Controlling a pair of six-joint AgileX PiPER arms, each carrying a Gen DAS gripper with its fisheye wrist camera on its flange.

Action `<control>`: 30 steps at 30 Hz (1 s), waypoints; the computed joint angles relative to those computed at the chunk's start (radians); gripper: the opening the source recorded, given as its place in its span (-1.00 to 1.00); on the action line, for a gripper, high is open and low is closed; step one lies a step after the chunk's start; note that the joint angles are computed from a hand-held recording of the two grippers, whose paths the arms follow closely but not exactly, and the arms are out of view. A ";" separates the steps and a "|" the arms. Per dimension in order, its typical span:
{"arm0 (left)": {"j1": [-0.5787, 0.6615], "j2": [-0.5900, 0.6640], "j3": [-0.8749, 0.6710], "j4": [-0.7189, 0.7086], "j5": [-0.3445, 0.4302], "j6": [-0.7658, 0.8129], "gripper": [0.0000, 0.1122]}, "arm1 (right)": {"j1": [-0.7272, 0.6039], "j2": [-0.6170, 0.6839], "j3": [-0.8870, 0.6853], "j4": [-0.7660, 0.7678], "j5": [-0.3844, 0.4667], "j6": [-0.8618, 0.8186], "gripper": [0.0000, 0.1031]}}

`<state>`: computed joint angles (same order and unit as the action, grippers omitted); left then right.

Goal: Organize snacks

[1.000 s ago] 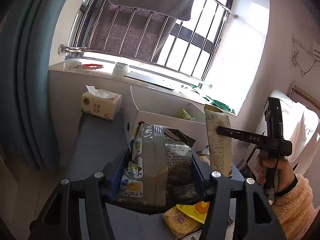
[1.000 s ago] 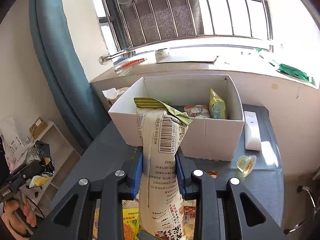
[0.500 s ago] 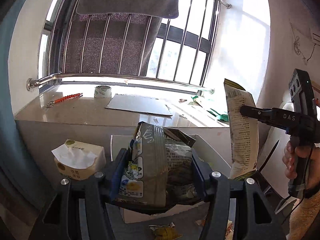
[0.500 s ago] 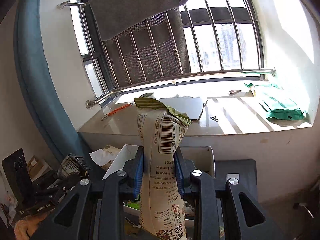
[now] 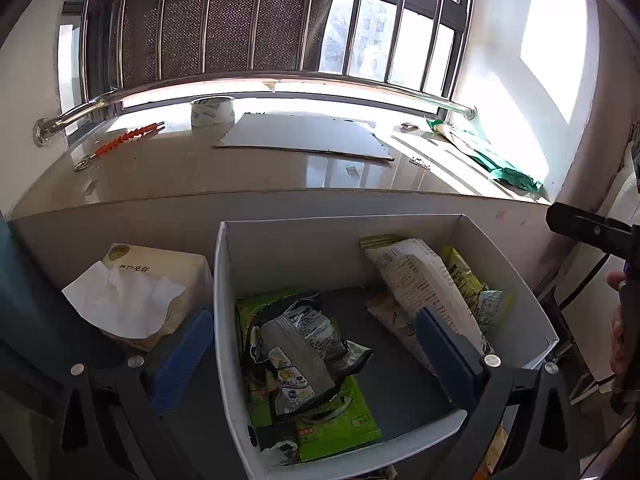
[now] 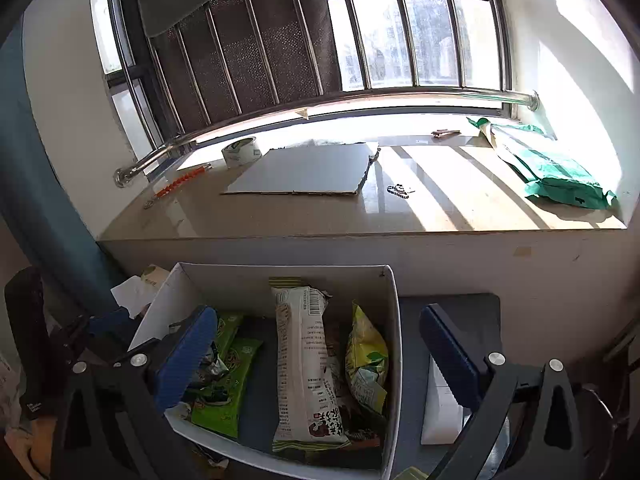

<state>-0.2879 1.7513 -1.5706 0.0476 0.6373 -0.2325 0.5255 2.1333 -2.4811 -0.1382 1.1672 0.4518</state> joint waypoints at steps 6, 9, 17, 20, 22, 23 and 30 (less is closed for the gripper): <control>-0.008 -0.112 0.103 0.008 -0.056 -0.029 0.83 | 0.017 -0.152 0.218 -0.004 -0.129 0.014 1.00; -0.021 -0.232 0.187 -0.011 -0.103 -0.010 0.83 | 0.036 -0.278 0.393 -0.017 -0.225 0.046 1.00; -0.173 -0.600 0.496 0.206 -0.192 -0.240 0.83 | 0.194 -0.682 0.924 -0.145 -0.471 0.185 1.00; -0.282 -0.720 0.620 0.308 -0.214 -0.387 0.83 | 0.340 -0.804 1.093 -0.382 -0.473 0.412 1.00; -0.416 -0.788 0.678 0.508 -0.127 -0.587 0.83 | 0.450 -0.879 1.208 -0.530 -0.451 0.578 1.00; -0.489 -0.811 0.703 0.601 -0.075 -0.687 0.83 | 0.509 -0.912 1.263 -0.602 -0.429 0.670 1.00; -1.177 -0.858 0.867 1.026 0.429 -1.303 0.83 | 0.964 -0.983 1.540 -0.895 -0.093 1.214 1.00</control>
<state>-1.4653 0.8931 -0.7033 1.0733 1.0666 -1.5354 1.4895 1.1505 -0.9409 -1.0331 1.0745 1.6654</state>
